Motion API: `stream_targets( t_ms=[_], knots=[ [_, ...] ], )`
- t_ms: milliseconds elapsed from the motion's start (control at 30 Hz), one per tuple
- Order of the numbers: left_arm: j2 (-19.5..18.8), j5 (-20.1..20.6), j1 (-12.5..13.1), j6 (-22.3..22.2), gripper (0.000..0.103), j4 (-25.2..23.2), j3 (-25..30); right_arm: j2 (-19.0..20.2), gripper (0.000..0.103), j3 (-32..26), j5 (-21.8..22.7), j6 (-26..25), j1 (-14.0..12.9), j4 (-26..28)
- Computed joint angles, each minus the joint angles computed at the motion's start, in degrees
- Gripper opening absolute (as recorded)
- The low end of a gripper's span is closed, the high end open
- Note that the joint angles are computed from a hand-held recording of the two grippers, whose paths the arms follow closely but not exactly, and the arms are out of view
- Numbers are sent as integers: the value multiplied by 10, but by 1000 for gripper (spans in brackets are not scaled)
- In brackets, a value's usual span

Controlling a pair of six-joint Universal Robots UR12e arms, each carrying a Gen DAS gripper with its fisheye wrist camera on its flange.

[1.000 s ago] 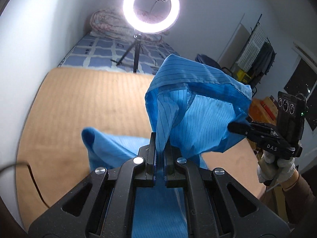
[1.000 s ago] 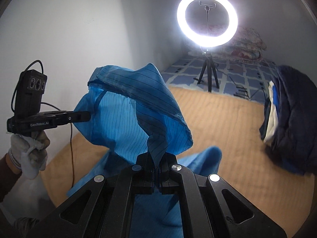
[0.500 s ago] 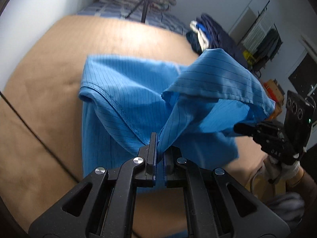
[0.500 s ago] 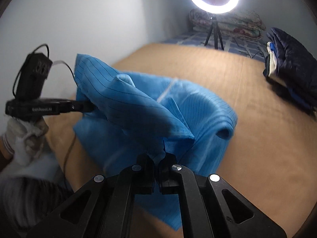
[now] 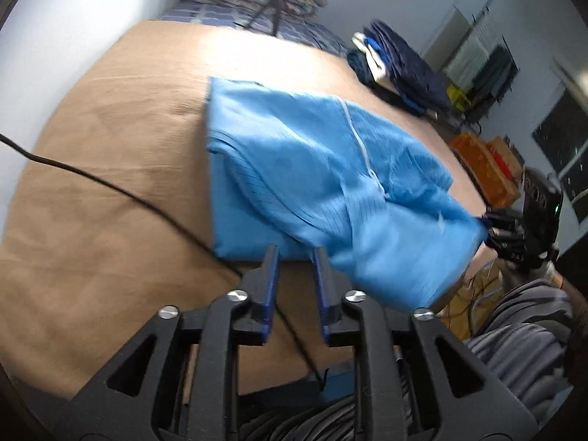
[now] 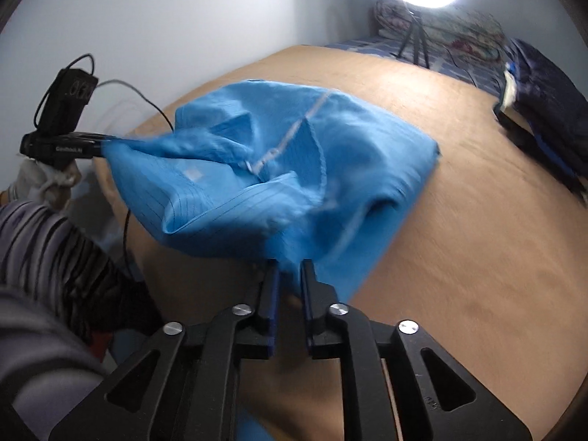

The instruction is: Fold large clothes

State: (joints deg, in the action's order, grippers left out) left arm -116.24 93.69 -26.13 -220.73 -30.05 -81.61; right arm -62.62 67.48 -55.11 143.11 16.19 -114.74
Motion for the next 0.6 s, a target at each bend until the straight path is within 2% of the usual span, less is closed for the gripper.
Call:
stream_targets(
  t_ms=[33,67,100,200,267,333,400,467,533,567,600],
  knots=[
    [8,1,4,-19,40,18,-13,0,31,0,15,13,-6,2],
    [12,3,9,-34,45,32,-22,2,47,-2,42,41,-15,-1],
    [14,6,13,-50,50,39,-26,-2,52,9,62,67,-20,-15],
    [9,-31,35,-110,63,72,-32,16,57,-2,129,188,-36,-40],
    [-3,-84,57,-184,64,117,-39,42,61,-23,173,271,-41,-46],
    [-15,-101,67,-224,64,136,-38,62,61,-36,194,350,-42,-73],
    [-29,-117,73,-239,63,154,-31,77,61,-42,207,406,-42,-95],
    [-39,-124,75,-244,46,156,-21,94,61,-51,228,460,-42,-114],
    [-46,-126,75,-236,8,133,-8,104,58,-54,243,497,-40,-124],
    [-48,-123,74,-228,4,115,1,106,38,-52,250,505,-39,-125],
    [-49,-116,73,-215,3,104,7,110,22,-58,264,500,-38,-107]
  ],
)
